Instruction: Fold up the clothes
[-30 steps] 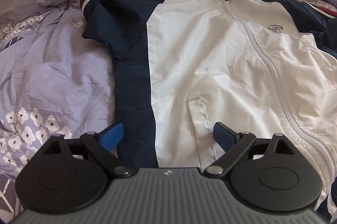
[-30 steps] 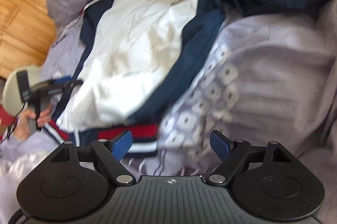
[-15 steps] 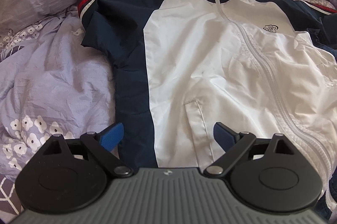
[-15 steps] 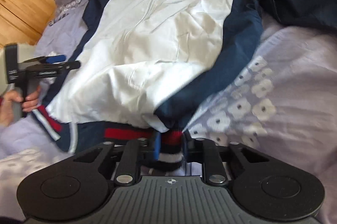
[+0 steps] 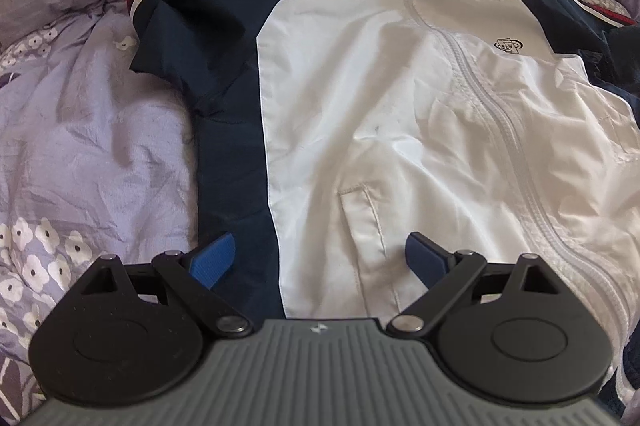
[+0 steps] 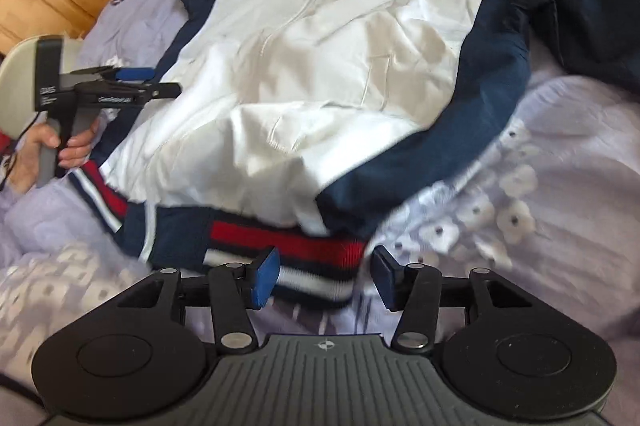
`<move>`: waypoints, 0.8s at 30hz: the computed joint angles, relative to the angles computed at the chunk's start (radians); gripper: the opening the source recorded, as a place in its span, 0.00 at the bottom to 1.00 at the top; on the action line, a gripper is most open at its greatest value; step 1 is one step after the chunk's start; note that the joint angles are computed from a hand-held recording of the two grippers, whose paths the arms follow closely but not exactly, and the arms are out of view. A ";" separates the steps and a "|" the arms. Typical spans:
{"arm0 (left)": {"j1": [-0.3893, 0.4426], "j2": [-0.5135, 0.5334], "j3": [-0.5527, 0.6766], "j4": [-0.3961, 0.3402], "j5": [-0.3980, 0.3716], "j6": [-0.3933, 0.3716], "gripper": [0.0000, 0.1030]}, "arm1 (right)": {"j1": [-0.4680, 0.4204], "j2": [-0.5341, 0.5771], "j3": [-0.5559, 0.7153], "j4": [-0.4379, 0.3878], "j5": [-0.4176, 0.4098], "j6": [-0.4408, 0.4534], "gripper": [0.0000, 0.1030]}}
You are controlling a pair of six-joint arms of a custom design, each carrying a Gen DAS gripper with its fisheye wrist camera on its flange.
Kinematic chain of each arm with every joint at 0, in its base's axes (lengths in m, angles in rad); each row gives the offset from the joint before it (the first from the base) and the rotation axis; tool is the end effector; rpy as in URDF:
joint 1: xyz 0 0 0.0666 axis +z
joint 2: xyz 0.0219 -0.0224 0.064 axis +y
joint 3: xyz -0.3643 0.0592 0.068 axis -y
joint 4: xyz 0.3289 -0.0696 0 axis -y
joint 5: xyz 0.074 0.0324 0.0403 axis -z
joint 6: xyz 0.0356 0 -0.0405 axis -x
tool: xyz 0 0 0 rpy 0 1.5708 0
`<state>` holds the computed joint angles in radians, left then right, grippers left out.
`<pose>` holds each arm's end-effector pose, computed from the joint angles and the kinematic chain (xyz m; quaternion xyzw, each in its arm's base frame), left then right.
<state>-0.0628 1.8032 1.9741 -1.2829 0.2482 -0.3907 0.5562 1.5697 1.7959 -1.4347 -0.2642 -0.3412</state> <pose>0.5423 -0.0433 0.4280 0.2447 0.9353 -0.0821 0.2423 0.3760 0.2442 0.4673 -0.1282 0.9669 0.1942 0.1047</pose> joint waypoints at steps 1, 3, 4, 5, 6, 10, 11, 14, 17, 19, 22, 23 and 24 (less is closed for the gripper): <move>0.003 0.004 0.005 -0.005 0.004 0.009 0.91 | 0.005 0.014 0.001 0.011 0.008 -0.006 0.46; 0.004 0.008 0.009 -0.009 0.006 0.015 0.91 | 0.009 0.026 0.005 0.008 0.025 -0.032 0.34; 0.003 0.009 0.009 -0.010 0.004 0.016 0.91 | 0.013 0.029 0.009 0.004 0.034 -0.041 0.27; 0.003 0.009 0.008 -0.010 0.003 0.016 0.91 | 0.019 0.030 0.018 -0.006 0.045 -0.038 0.24; 0.003 0.008 0.006 -0.009 0.003 0.016 0.91 | 0.024 0.028 0.037 -0.026 0.056 -0.023 0.20; 0.002 0.012 0.009 -0.009 0.007 0.024 0.91 | 0.020 0.032 0.125 -0.125 0.048 -0.010 0.14; 0.003 0.012 0.009 -0.009 0.008 0.025 0.91 | 0.019 0.040 0.148 -0.155 0.044 -0.005 0.13; 0.006 0.012 0.008 -0.009 0.014 0.028 0.91 | 0.026 0.065 0.217 -0.235 0.054 0.021 0.10; 0.007 0.012 0.007 -0.008 0.016 0.030 0.91 | 0.031 0.078 0.249 -0.255 0.053 0.036 0.10; 0.009 0.014 0.012 -0.009 0.018 0.032 0.91 | 0.020 0.071 0.247 -0.235 0.020 0.032 0.10; 0.014 0.016 0.022 -0.012 0.021 0.043 0.91 | -0.037 0.039 0.209 -0.158 -0.111 -0.032 0.10; 0.016 0.018 0.025 -0.012 0.020 0.047 0.91 | -0.060 0.027 0.201 -0.135 -0.158 -0.053 0.10; 0.018 0.019 0.028 -0.012 0.019 0.051 0.91 | -0.082 0.015 0.192 -0.112 -0.204 -0.075 0.10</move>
